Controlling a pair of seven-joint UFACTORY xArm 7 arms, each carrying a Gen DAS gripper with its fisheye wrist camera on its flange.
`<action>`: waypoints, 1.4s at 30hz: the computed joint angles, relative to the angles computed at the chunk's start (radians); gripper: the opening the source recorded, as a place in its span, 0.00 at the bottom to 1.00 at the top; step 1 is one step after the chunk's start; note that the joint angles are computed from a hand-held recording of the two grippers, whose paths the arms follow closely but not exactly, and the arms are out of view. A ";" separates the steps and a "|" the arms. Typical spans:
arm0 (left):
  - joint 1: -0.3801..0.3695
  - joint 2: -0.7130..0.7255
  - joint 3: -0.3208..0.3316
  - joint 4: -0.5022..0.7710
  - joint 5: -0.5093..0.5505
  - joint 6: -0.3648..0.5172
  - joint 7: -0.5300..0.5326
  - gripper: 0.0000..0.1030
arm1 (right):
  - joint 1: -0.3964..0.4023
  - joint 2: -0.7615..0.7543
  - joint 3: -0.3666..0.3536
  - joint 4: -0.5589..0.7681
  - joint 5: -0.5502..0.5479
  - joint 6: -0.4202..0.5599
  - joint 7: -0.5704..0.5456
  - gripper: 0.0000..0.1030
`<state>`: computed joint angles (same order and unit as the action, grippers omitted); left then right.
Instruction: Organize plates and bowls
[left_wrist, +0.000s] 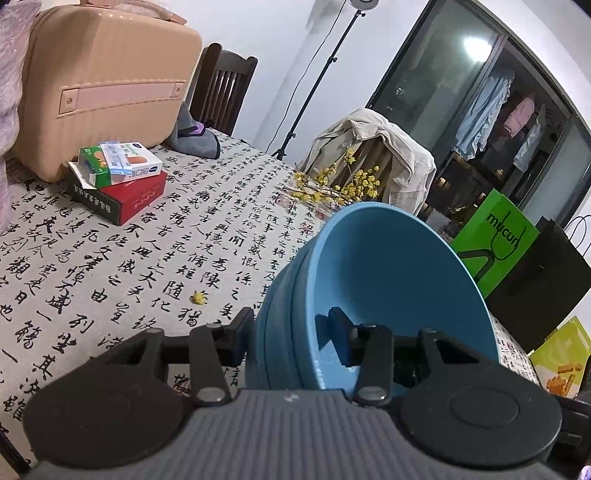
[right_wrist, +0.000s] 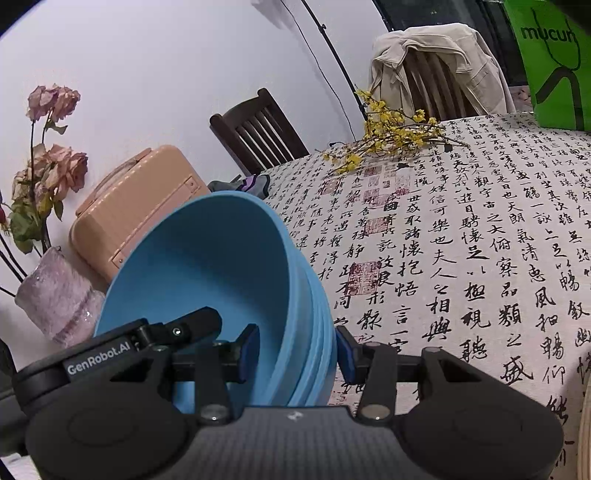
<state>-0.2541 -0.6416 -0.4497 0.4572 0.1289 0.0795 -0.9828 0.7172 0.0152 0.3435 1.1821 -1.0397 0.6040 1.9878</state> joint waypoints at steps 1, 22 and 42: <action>0.001 0.001 -0.003 0.003 0.001 0.001 -0.001 0.44 | 0.001 -0.004 0.000 -0.004 -0.002 0.002 0.004 0.42; 0.040 0.027 -0.090 0.069 0.044 0.001 -0.054 0.43 | -0.072 -0.134 0.068 -0.116 -0.014 0.015 0.066 0.42; 0.063 0.030 -0.170 0.136 0.101 0.033 -0.116 0.43 | -0.181 -0.286 0.165 -0.232 0.017 0.000 0.111 0.42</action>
<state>-0.1907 -0.6118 -0.6198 0.5936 0.2303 0.1126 -1.0992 0.5361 -0.2706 0.5090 0.9497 -1.0231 0.6043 2.0988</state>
